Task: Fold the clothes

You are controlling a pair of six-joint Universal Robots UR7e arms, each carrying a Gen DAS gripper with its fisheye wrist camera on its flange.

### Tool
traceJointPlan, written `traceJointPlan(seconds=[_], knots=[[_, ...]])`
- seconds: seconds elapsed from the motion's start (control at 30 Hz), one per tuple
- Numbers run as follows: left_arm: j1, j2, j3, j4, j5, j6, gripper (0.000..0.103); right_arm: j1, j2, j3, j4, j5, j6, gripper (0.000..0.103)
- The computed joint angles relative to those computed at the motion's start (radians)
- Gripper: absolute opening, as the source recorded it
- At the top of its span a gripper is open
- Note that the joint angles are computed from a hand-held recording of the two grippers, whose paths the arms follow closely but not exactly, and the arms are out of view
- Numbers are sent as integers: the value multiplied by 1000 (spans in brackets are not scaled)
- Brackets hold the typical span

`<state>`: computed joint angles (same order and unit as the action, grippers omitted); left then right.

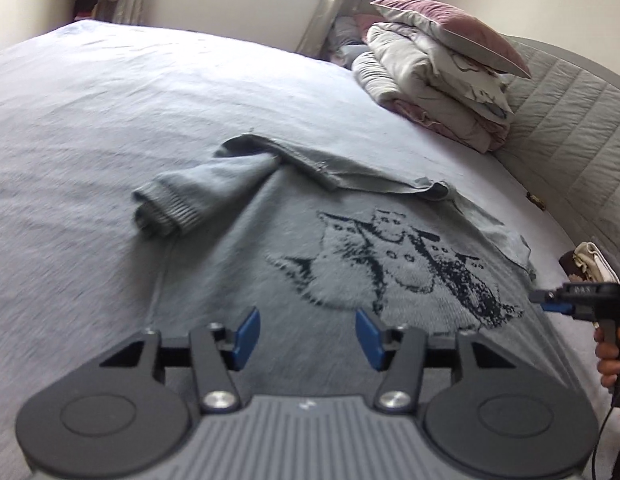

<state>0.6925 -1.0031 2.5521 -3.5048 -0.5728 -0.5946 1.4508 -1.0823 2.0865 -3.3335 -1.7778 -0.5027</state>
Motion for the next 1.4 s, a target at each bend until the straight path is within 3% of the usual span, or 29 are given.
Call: traceJointPlan(seconds=[0.07,0.17,0.23,0.27,0.37,0.53,0.63,0.77,0.87,0.97,1.13,1.27,1.4], knots=[[31,42,-15,-93,-28,43,63,-2,37,-14,-63,15,-35,34],[69,100,-33,-190,-48,84,64,-6,78,-34,-127,43,-76,34],[70,148,-38,-281,-37,158,67,-3,94,-48,-145,34,-106,20],[68,163,-41,-298,-31,186,69,1,103,-56,-151,23,-122,8],[57,210,-52,-336,-1,271,73,12,117,-68,-199,-8,-140,6],[48,225,-64,-310,19,314,81,14,147,-96,-233,-61,-180,4],[49,222,-66,-297,20,323,82,17,153,-93,-248,-70,-200,6],[46,212,-66,-282,23,316,83,39,128,-58,-274,-96,-183,27],[46,191,-57,-302,-2,301,82,64,89,9,-296,-94,-182,31],[48,187,-51,-339,-24,318,83,84,45,87,-278,-35,-190,34],[36,192,-48,-270,14,317,83,89,13,184,-141,119,-248,39],[25,198,-29,-255,48,345,83,77,38,213,-117,122,-332,39],[21,156,11,-225,58,302,84,18,-16,242,-118,151,-419,40]])
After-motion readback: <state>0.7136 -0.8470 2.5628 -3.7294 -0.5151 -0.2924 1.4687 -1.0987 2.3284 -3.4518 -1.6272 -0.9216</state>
